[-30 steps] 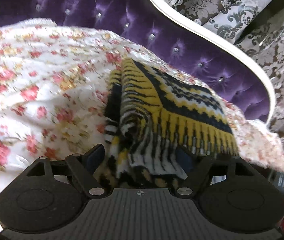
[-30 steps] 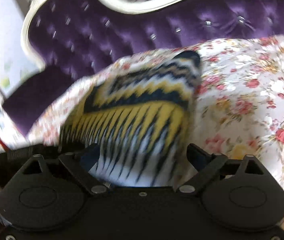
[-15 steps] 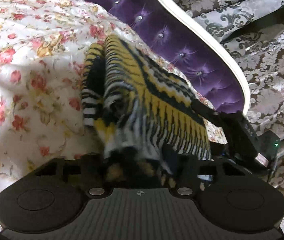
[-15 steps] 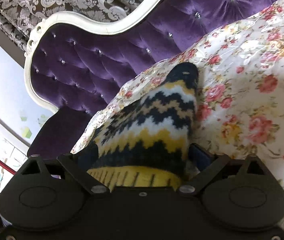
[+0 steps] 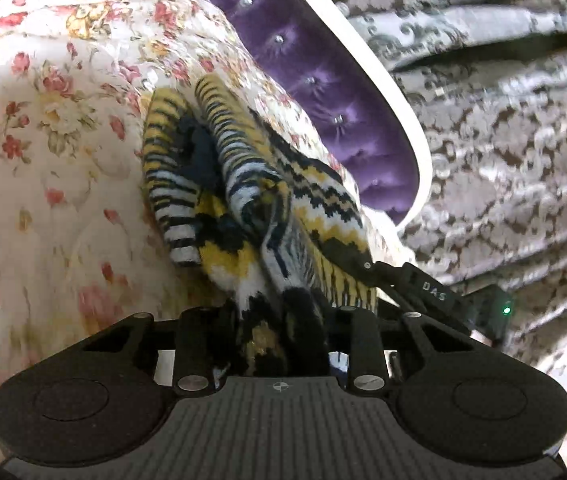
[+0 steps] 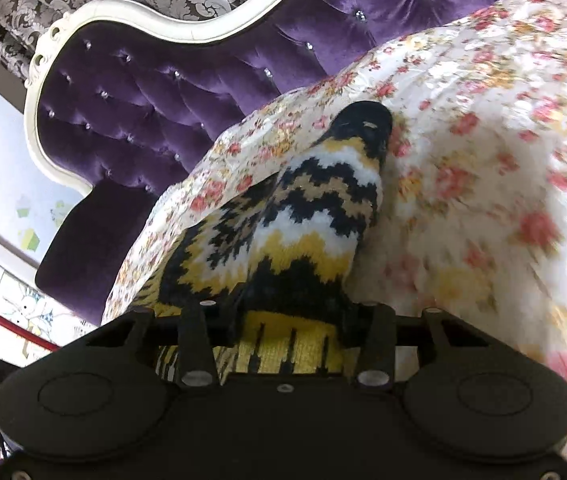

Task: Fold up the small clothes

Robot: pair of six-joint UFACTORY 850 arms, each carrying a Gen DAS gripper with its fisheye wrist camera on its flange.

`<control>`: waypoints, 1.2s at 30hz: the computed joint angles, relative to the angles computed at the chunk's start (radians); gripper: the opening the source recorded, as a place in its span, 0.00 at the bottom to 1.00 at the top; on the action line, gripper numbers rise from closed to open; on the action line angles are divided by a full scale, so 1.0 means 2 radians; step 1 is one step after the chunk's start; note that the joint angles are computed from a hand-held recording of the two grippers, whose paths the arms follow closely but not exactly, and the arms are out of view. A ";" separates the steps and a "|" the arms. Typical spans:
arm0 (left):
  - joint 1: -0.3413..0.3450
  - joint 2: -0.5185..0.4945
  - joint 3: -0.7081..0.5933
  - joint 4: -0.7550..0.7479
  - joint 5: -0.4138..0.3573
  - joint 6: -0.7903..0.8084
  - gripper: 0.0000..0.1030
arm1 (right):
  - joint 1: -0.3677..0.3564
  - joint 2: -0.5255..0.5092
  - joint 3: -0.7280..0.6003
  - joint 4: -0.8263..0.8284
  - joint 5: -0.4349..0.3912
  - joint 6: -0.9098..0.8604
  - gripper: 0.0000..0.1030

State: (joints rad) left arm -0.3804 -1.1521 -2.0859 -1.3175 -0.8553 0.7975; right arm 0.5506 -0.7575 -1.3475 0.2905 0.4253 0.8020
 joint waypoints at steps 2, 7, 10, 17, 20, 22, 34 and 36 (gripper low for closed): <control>-0.005 0.025 0.038 0.001 -0.003 0.016 0.29 | 0.010 0.018 0.023 0.007 0.001 0.000 0.50; -0.013 0.117 0.178 -0.003 0.000 0.088 0.30 | 0.041 0.058 0.081 0.016 0.008 0.009 0.51; -0.013 0.159 0.248 -0.013 -0.003 0.116 0.30 | 0.064 0.074 0.106 0.030 0.015 0.005 0.51; -0.011 0.231 0.369 -0.057 0.019 0.214 0.30 | 0.115 0.092 0.144 0.084 0.054 -0.004 0.52; -0.007 0.251 0.406 -0.079 0.038 0.252 0.30 | 0.132 0.095 0.153 0.127 0.068 -0.032 0.54; -0.008 0.259 0.424 -0.092 0.063 0.272 0.30 | 0.143 0.094 0.152 0.182 0.071 -0.082 0.57; -0.022 0.345 0.530 -0.297 0.159 0.542 0.38 | 0.204 0.105 0.165 0.366 0.144 -0.226 0.70; -0.027 0.361 0.543 -0.353 0.157 0.609 0.42 | 0.210 0.109 0.164 0.393 0.166 -0.257 0.71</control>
State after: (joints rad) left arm -0.4337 -0.4300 -1.0009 -2.0238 -0.5411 2.0151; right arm 0.9710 -0.5396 -1.0203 1.0756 0.7566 0.2882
